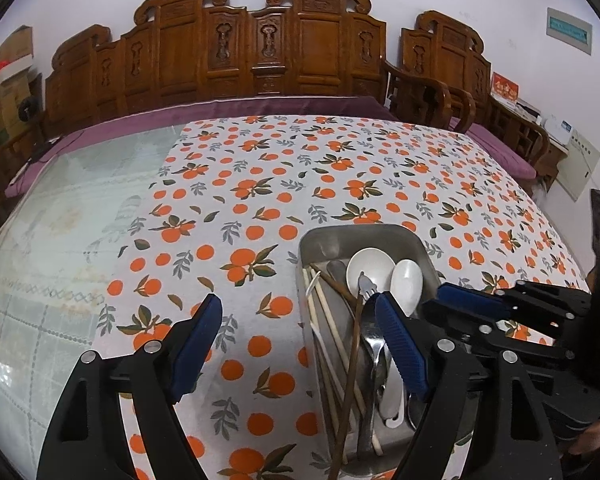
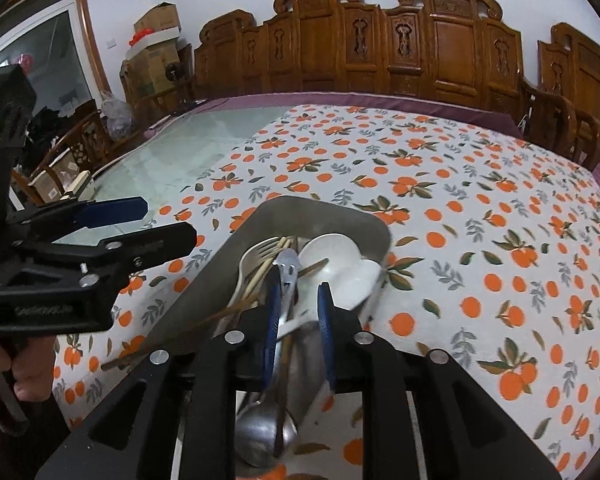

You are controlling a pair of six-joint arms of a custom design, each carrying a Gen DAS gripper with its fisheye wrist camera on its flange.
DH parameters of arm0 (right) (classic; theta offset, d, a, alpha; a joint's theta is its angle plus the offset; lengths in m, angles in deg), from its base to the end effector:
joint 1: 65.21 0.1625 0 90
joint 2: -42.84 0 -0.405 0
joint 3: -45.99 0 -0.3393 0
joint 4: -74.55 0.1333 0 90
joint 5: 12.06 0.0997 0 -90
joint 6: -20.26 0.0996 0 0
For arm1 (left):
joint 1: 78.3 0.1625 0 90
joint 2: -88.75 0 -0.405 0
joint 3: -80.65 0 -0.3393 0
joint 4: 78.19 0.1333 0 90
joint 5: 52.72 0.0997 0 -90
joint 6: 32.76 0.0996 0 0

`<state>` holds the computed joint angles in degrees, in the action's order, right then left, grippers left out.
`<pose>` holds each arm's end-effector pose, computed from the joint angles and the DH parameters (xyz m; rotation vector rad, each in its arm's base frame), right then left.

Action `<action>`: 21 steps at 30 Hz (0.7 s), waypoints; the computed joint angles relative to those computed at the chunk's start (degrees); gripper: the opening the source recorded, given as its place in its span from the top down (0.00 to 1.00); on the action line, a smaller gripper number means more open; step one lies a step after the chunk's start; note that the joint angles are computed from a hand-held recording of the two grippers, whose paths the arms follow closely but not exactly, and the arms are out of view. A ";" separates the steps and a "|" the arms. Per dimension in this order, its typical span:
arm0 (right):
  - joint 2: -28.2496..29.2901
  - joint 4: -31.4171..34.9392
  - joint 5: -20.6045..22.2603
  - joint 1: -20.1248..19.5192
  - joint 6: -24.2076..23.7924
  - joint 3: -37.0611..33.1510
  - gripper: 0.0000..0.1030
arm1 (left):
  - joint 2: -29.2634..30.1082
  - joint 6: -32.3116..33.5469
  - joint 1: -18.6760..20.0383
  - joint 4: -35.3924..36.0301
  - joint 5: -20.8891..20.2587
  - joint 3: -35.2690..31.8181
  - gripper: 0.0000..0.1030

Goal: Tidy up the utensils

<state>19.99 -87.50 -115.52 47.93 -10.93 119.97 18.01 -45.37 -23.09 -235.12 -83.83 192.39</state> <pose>0.3818 -0.6132 0.0007 1.2422 -2.5562 0.4997 -0.1068 -0.5368 0.3195 0.1418 2.2014 -0.9575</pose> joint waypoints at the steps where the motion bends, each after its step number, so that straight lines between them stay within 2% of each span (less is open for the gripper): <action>1: -0.45 -0.48 -0.06 -0.05 -0.28 0.54 0.80 | 0.11 0.05 -0.04 -0.07 -0.02 -0.05 0.26; 14: -6.16 -6.36 -0.86 -0.65 -2.00 7.72 0.79 | 0.86 -1.13 -1.65 -1.22 1.05 0.55 0.12; 17: -7.68 -7.91 -1.03 -0.84 -1.69 9.77 0.74 | 0.49 -2.42 -2.60 -0.31 1.68 1.03 0.11; 21: -9.99 -9.08 -1.49 -1.15 -1.15 12.28 0.74 | 0.04 -3.91 -4.53 1.43 3.17 1.62 0.09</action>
<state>10.00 -96.58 -117.01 46.78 -12.08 132.26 18.05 -49.29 -27.62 -233.69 -80.66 194.01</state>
